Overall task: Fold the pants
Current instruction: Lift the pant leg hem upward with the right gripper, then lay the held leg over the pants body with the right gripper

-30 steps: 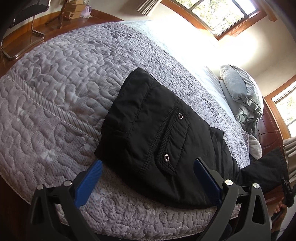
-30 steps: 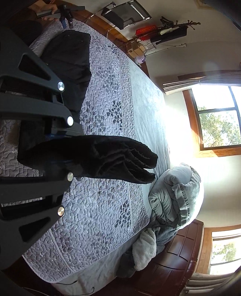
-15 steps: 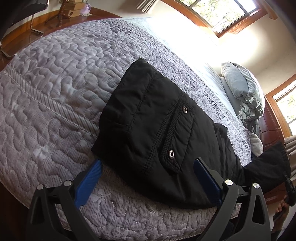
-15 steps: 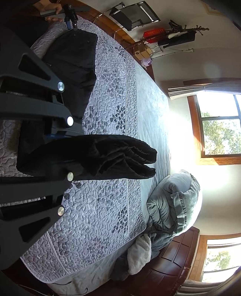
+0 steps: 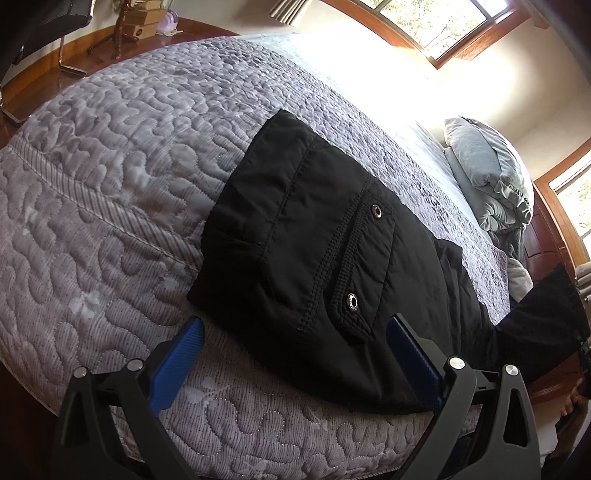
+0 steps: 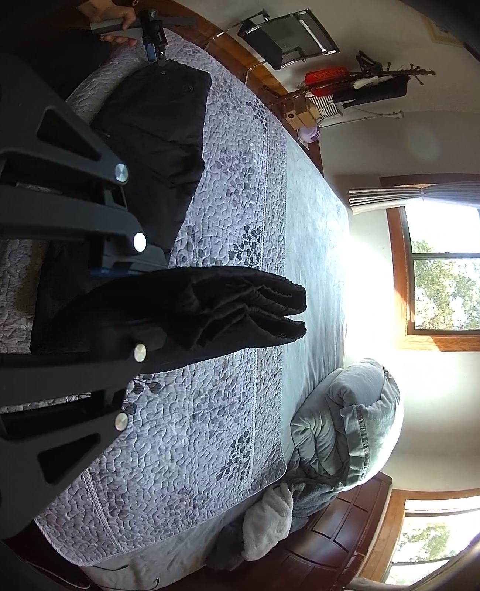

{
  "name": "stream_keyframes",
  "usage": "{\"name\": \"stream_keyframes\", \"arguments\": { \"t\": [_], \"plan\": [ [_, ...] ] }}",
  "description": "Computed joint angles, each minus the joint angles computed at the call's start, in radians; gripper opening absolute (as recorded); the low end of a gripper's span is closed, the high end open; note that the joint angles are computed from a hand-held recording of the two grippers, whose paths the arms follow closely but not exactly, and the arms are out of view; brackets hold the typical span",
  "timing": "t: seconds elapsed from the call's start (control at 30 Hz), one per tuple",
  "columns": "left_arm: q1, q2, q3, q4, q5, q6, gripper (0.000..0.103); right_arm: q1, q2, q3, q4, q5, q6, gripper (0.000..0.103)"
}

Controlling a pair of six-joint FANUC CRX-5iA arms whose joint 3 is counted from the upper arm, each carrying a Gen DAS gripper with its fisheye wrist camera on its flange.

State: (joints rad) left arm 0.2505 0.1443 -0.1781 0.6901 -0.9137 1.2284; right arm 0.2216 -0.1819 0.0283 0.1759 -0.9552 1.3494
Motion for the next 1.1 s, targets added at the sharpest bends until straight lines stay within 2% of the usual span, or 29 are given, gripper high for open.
{"name": "stream_keyframes", "arguments": {
  "t": [0.5, 0.67, 1.1],
  "plan": [
    [0.02, -0.017, -0.054, 0.079, 0.004, -0.055, 0.099, 0.116, 0.056, -0.008, 0.045, -0.041, -0.008, 0.015],
    [0.013, -0.012, -0.04, 0.056, -0.017, -0.056, 0.099, 0.143, 0.074, -0.016, 0.05, -0.049, -0.011, 0.014],
    [0.023, -0.005, -0.051, 0.091, -0.04, -0.071, 0.099, 0.322, 0.098, -0.223, 0.327, -0.012, -0.079, 0.014]
  ]
}}
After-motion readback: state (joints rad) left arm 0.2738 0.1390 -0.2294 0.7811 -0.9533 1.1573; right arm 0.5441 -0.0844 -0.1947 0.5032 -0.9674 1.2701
